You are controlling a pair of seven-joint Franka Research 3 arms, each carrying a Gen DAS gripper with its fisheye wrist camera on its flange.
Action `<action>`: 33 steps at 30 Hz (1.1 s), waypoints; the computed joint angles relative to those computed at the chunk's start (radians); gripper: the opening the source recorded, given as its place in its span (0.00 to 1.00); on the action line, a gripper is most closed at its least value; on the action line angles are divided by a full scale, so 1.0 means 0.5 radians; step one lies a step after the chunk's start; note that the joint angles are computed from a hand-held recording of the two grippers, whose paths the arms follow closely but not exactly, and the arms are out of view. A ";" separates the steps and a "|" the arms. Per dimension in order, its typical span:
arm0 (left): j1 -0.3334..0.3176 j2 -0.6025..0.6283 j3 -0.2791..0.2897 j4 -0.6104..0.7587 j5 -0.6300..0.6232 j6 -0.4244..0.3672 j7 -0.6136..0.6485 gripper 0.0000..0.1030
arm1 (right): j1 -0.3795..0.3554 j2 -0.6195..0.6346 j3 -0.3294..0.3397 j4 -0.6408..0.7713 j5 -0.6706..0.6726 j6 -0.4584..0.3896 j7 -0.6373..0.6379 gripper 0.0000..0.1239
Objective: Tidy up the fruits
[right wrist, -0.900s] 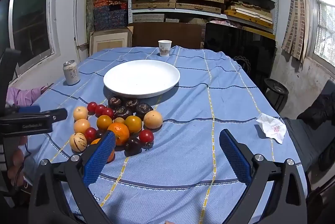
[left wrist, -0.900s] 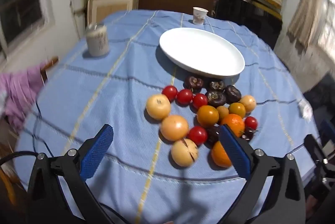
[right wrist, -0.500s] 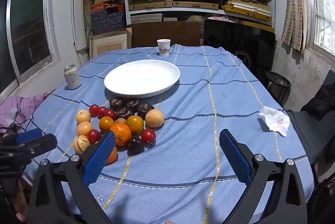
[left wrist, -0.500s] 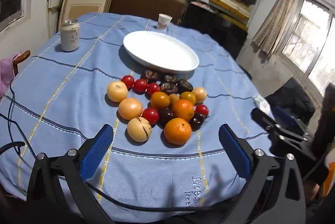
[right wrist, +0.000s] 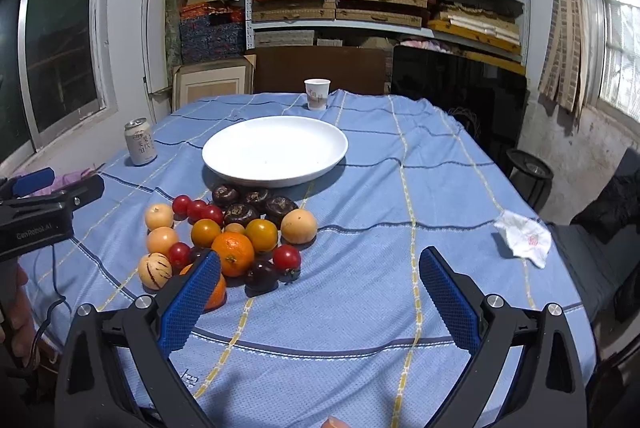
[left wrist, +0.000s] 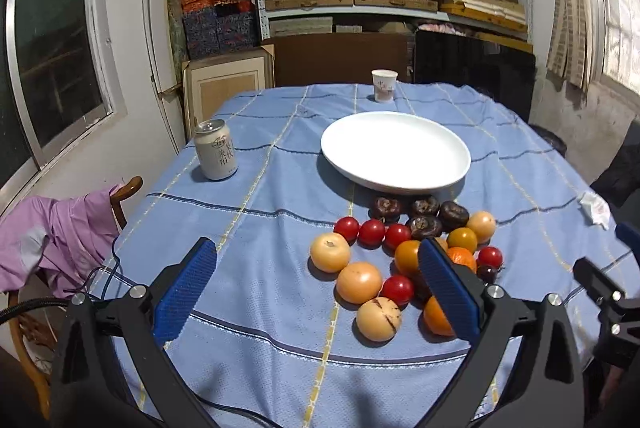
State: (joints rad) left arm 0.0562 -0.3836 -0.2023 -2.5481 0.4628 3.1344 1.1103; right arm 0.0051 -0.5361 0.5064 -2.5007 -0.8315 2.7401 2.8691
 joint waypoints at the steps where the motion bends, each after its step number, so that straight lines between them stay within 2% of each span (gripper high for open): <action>1: -0.029 0.003 0.023 0.001 -0.010 -0.013 0.020 0.96 | -0.008 -0.001 0.013 0.007 -0.010 -0.018 0.008 0.80; 3: -0.052 -0.005 0.042 0.001 -0.017 -0.035 0.047 0.96 | -0.005 0.000 0.010 0.013 -0.013 -0.039 0.017 0.80; 6: -0.002 -0.009 -0.016 0.001 0.006 -0.028 0.011 0.96 | 0.011 0.002 -0.006 0.016 -0.007 -0.068 0.025 0.80; 22: -0.097 -0.022 0.071 -0.018 -0.061 -0.062 0.079 0.96 | 0.099 0.046 -0.080 0.026 -0.025 -0.103 0.030 0.80; 33: -0.092 -0.016 0.065 -0.012 -0.079 -0.067 0.095 0.96 | 0.118 0.056 -0.098 0.028 -0.035 -0.110 0.039 0.80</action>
